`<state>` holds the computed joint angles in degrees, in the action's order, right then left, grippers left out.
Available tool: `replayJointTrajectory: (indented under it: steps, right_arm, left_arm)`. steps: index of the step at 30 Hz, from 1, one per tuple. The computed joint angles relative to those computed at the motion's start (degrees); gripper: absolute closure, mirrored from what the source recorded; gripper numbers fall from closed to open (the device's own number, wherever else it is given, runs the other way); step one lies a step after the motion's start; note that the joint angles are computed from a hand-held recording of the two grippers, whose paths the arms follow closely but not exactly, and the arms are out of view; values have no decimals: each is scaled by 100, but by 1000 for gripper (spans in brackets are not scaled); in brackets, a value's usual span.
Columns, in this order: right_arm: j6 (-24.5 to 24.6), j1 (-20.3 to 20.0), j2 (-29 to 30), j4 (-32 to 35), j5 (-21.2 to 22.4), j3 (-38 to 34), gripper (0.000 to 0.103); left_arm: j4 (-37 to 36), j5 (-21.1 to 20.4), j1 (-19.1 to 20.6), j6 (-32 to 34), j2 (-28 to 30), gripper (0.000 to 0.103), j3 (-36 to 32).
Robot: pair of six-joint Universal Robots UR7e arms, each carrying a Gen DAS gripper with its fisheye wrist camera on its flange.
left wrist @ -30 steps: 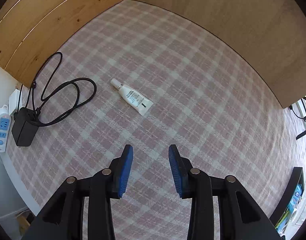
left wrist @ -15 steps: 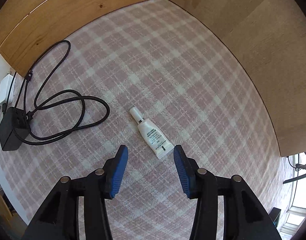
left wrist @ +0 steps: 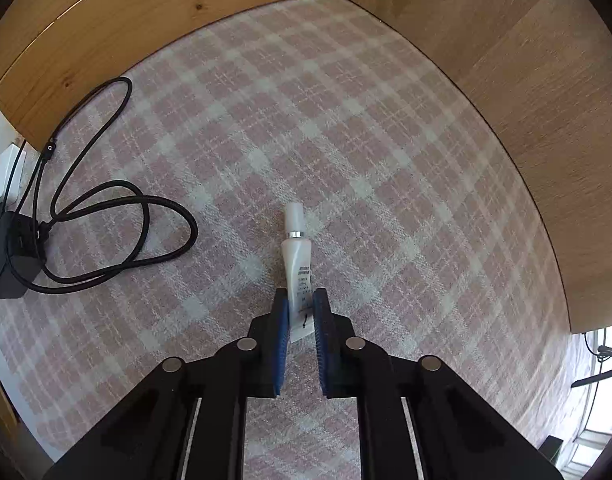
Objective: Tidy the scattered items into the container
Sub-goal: 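Grasp the white cream tube with the left gripper and lift it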
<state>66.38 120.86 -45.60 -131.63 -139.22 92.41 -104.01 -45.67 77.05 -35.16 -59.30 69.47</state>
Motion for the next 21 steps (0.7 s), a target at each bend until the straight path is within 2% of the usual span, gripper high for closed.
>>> replayJointTrajectory:
  steps: [8,16,21]
  right_arm:
    - [55,8,-62,-142,-67,133,61]
    - [313,223,-171,26,-356,265,61]
    - [759,418,-361,146,-549,532,61]
  left_arm:
    - [19,-131,65,515,-889,99,726]
    - [-23,-16,-513,808,-1645,99,1736]
    - [-121,4,-997,999,-2072,99,2454]
